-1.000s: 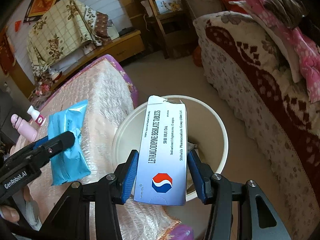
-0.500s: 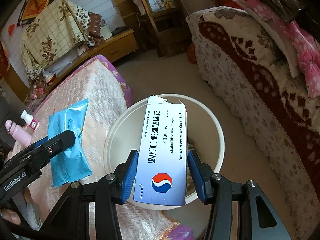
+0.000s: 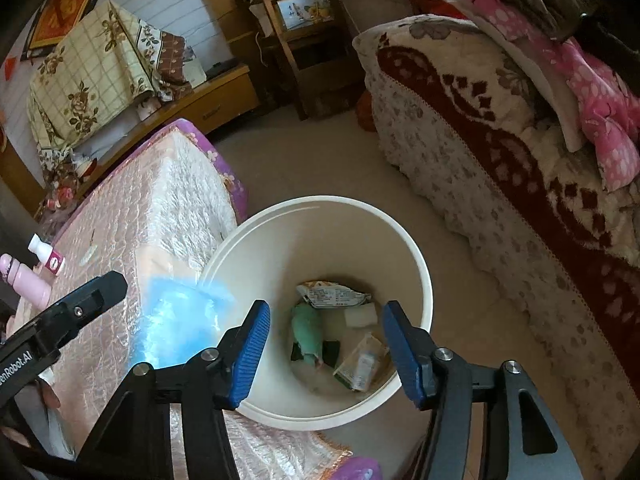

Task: Collect trash
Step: 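Open both tools to drop the wipes packet and medicine box into the bucket, then move both open tools back toward the tissue and green packet on the bed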

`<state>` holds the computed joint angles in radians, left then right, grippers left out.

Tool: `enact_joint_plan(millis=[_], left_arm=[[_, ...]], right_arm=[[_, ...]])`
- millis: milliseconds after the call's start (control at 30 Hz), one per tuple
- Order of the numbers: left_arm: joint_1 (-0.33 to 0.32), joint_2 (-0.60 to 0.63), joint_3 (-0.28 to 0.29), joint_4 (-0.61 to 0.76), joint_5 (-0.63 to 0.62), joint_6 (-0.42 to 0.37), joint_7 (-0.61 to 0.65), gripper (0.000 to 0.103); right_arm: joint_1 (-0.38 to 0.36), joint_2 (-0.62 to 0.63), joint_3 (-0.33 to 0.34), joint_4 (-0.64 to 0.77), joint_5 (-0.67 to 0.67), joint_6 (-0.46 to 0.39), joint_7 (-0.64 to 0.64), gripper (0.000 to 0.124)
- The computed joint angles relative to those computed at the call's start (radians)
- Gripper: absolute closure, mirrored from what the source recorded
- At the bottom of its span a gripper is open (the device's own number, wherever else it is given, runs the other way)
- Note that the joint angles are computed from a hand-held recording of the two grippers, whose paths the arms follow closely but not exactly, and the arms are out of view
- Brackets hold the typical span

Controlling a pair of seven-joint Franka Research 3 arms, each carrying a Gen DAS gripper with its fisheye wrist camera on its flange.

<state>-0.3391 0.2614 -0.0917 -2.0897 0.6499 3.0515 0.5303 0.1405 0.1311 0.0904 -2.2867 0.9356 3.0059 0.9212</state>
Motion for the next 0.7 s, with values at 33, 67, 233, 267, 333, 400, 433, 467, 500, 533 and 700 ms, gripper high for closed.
enact_joint_plan(millis=[33, 67, 233, 267, 333, 400, 433, 467, 500, 533, 700], left_arm=[[-0.003, -0.004, 0.004, -0.004, 0.005, 0.001, -0.004, 0.037], [-0.009, -0.009, 0.011, -0.008, 0.016, 0.002, -0.013, 0.037], [-0.057, -0.046, 0.069, -0.024, 0.174, -0.016, -0.153, 0.037], [-0.057, -0.055, 0.071, -0.029, 0.211, -0.022, -0.185, 0.037], [-0.057, -0.076, 0.074, -0.043, 0.284, -0.038, -0.25, 0.037], [-0.052, -0.101, 0.071, -0.061, 0.356, -0.054, -0.315, 0.037], [-0.045, -0.11, 0.065, -0.068, 0.38, -0.06, -0.337, 0.037], [-0.039, -0.126, 0.061, -0.082, 0.412, -0.07, -0.368, 0.037], [-0.029, -0.135, 0.052, -0.09, 0.43, -0.075, -0.385, 0.037], [-0.02, -0.148, 0.044, -0.102, 0.45, -0.082, -0.405, 0.037], [0.034, -0.229, -0.003, -0.171, 0.542, -0.121, -0.498, 0.037]], right_arm=[[0.0, 0.0, 0.0, -0.001, -0.003, -0.004, 0.001, 0.068], [0.0, 0.0, 0.0, 0.0, -0.001, -0.007, -0.002, 0.068], [0.001, -0.003, 0.004, 0.0, 0.011, -0.006, -0.021, 0.068], [0.002, -0.003, 0.005, 0.0, 0.017, -0.005, -0.028, 0.068], [0.004, -0.007, 0.012, -0.003, 0.039, -0.001, -0.054, 0.068], [0.009, -0.01, 0.015, -0.006, 0.054, 0.006, -0.075, 0.067], [0.011, -0.014, 0.02, -0.009, 0.07, 0.012, -0.093, 0.067], [0.014, -0.016, 0.022, -0.011, 0.084, 0.016, -0.109, 0.067], [0.017, -0.02, 0.026, -0.013, 0.102, 0.022, -0.128, 0.067], [0.02, -0.025, 0.031, -0.015, 0.131, 0.03, -0.159, 0.067], [0.044, -0.044, 0.044, -0.017, 0.271, 0.061, -0.316, 0.067]])
